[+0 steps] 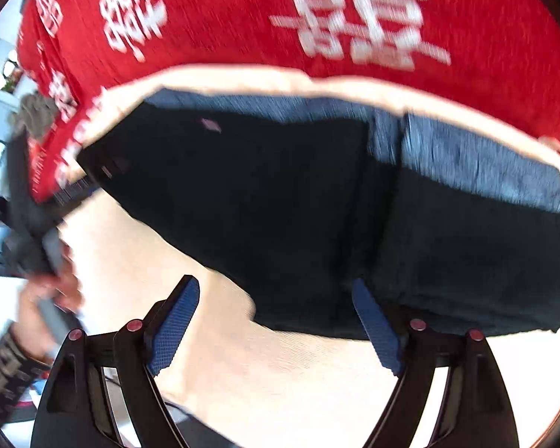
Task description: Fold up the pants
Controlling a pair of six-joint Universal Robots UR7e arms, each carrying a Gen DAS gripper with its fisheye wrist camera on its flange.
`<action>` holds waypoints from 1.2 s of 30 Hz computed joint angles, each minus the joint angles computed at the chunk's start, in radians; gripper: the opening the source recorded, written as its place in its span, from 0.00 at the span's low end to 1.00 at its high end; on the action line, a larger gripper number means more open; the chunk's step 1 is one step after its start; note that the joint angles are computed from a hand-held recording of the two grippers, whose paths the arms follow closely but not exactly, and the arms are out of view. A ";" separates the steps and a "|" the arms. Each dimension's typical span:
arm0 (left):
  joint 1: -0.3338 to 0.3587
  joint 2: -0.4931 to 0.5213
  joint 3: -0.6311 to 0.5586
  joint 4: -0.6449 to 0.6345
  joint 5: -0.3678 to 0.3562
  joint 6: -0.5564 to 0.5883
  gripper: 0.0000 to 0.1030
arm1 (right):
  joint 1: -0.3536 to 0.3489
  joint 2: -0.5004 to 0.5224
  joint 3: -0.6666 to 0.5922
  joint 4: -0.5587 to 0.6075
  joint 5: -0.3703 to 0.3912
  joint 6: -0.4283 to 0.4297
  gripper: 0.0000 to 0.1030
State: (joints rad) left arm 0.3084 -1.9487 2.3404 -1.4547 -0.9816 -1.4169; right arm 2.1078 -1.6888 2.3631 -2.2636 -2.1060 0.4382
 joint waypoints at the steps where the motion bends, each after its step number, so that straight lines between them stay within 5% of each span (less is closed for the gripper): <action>1: -0.025 0.021 -0.006 0.017 0.010 0.014 0.35 | -0.002 0.020 -0.037 0.008 0.023 -0.002 0.85; 10: -0.029 0.033 -0.005 0.012 0.021 0.041 0.35 | -0.047 0.452 -0.464 0.140 0.306 -0.131 0.91; 16: -0.012 -0.015 0.025 0.020 0.009 0.011 0.39 | 0.000 0.780 -0.729 0.357 0.243 -0.150 0.91; 20: -0.034 -0.008 0.046 0.026 0.023 0.034 0.44 | 0.008 0.916 -0.842 0.467 0.220 -0.132 0.91; 24: -0.046 -0.035 0.058 0.036 0.027 0.025 0.44 | 0.017 1.020 -0.951 0.664 0.104 -0.071 0.91; 27: -0.068 -0.015 0.059 0.046 0.042 0.053 0.44 | -0.022 1.030 -0.965 0.722 0.181 -0.051 0.90; 29: -0.073 -0.005 0.058 0.030 0.046 0.081 0.44 | -0.032 0.995 -0.917 0.677 0.205 -0.082 0.69; 30: -0.071 -0.003 0.058 0.017 0.043 0.089 0.44 | -0.037 0.969 -0.888 0.656 0.220 -0.086 0.30; 31: -0.069 0.002 0.057 -0.005 0.036 0.105 0.44 | -0.037 0.939 -0.855 0.627 0.218 -0.090 0.17; 36: -0.125 0.082 0.012 -0.035 0.054 0.152 0.44 | -0.045 0.724 -0.660 0.416 0.263 -0.156 0.16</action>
State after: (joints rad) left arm 0.1834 -1.8672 2.3526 -1.4897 -0.9277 -1.2649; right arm 2.0624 -0.9650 1.7027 -1.8476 -1.8432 0.2823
